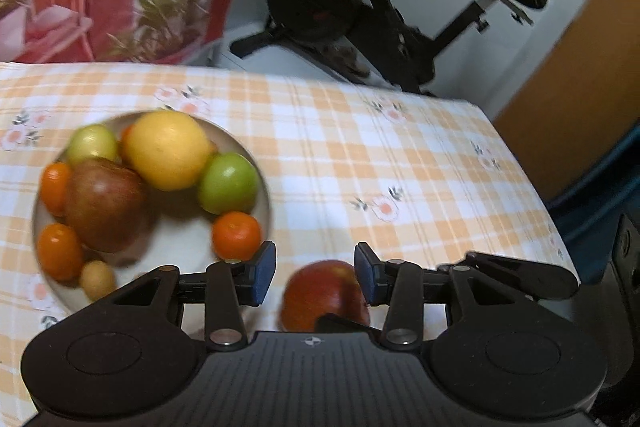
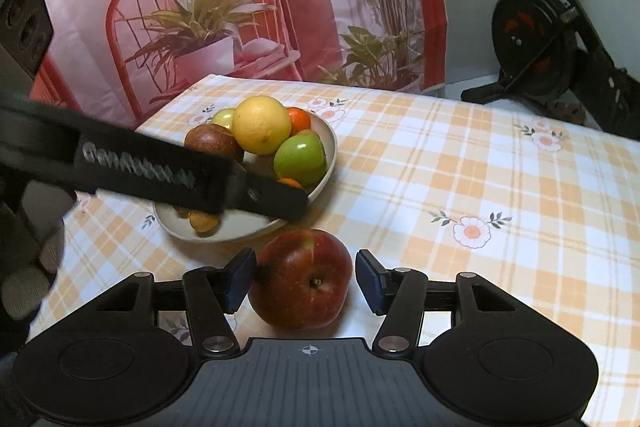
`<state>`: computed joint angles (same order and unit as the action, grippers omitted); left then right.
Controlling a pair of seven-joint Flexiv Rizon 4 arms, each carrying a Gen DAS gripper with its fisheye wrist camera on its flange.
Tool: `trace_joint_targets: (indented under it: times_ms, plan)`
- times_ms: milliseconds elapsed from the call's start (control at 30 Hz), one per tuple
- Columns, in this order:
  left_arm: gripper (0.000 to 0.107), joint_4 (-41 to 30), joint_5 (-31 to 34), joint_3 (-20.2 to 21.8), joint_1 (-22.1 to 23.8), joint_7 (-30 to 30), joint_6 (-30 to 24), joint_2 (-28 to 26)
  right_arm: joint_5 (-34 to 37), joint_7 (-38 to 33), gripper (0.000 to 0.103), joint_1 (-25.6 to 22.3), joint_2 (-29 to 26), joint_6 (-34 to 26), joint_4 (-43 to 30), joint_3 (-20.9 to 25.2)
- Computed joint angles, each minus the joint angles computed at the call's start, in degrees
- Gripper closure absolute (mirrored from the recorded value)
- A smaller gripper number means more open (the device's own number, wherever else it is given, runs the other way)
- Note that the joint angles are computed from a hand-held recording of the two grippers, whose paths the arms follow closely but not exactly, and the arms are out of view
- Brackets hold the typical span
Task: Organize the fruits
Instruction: 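Withdraw both open tools from the plate toward the last red apple, then lower the left tool around the red apple while the right tool approaches it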
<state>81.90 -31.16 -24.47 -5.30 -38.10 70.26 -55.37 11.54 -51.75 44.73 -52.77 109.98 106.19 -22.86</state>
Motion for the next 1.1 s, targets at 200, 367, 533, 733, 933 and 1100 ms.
trace_joint_targets:
  times_ms: [200, 367, 533, 733, 933, 1100]
  plan:
    - [0.061, -1.37, 1.26, 2.24, -1.42, -0.62, -4.12, -0.24, 0.17, 0.05, 0.049, -1.75, -0.41, 1.25, -0.89, 2.17]
    - [0.061, -2.71, 2.06, 3.94, -2.4, -1.71, -6.08, -0.58, 0.48, -0.1, 0.049, -1.82, -0.48, 1.19, -1.16, 2.31]
    - [0.058, -3.51, 2.17, 4.3, -2.62, -1.93, -6.76, -0.94, 0.99, 0.28, 0.048, -1.7, -0.37, 0.92, -1.17, 2.22]
    - [0.058, -4.0, 2.51, 4.65, -3.1, -2.81, -4.77, -1.32, -0.43, 0.75, 0.048, -3.25, -0.02, 0.24, -1.21, 4.22]
    - [0.058, -4.47, 2.55, 4.53, -2.54, -4.28, -3.29, -1.7, -1.64, 2.07, 0.044, -5.93, -0.3, 0.56, -2.09, 7.2]
    - [0.058, -4.66, 2.58, 4.28, -1.89, -4.96, -2.69, -1.96, -3.37, 3.52, 0.044, -10.44, -1.11, 1.9, -3.91, 12.16]
